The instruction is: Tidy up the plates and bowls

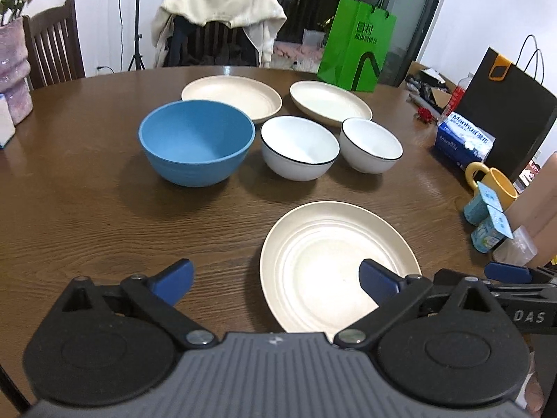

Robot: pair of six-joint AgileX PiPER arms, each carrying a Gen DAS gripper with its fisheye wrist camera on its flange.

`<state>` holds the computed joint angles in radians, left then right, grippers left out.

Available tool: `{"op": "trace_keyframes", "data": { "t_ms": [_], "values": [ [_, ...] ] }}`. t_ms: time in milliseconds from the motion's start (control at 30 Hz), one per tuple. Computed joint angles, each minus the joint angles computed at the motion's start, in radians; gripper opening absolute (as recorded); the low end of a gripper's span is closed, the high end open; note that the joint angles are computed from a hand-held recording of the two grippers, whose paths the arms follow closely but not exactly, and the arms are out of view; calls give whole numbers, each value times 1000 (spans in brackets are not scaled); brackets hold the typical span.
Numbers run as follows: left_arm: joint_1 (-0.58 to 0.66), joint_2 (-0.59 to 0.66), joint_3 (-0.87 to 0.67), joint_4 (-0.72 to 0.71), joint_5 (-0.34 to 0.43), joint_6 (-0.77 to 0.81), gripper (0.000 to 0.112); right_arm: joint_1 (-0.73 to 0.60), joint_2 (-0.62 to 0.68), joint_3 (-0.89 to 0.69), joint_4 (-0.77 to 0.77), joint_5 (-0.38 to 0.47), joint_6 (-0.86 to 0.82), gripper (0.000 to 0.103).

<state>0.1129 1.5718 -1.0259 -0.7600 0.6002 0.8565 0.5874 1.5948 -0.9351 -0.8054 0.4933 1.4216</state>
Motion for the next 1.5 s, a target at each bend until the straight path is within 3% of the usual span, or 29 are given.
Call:
{"op": "trace_keyframes", "data": {
  "t_ms": [400, 867, 1200, 1500],
  "values": [
    [109, -214, 145, -81, 85, 106, 103, 173, -208, 88, -119, 147, 164, 103],
    [153, -359, 202, -82, 121, 100, 103, 333, -259, 62, -147, 349, 210, 103],
    [144, -412, 214, -60, 112, 52, 103, 325, -302, 91, -101, 317, 208, 103],
    [161, -420, 198, -58, 137, 40, 103, 352, -295, 74, -105, 340, 190, 103]
  ]
}}
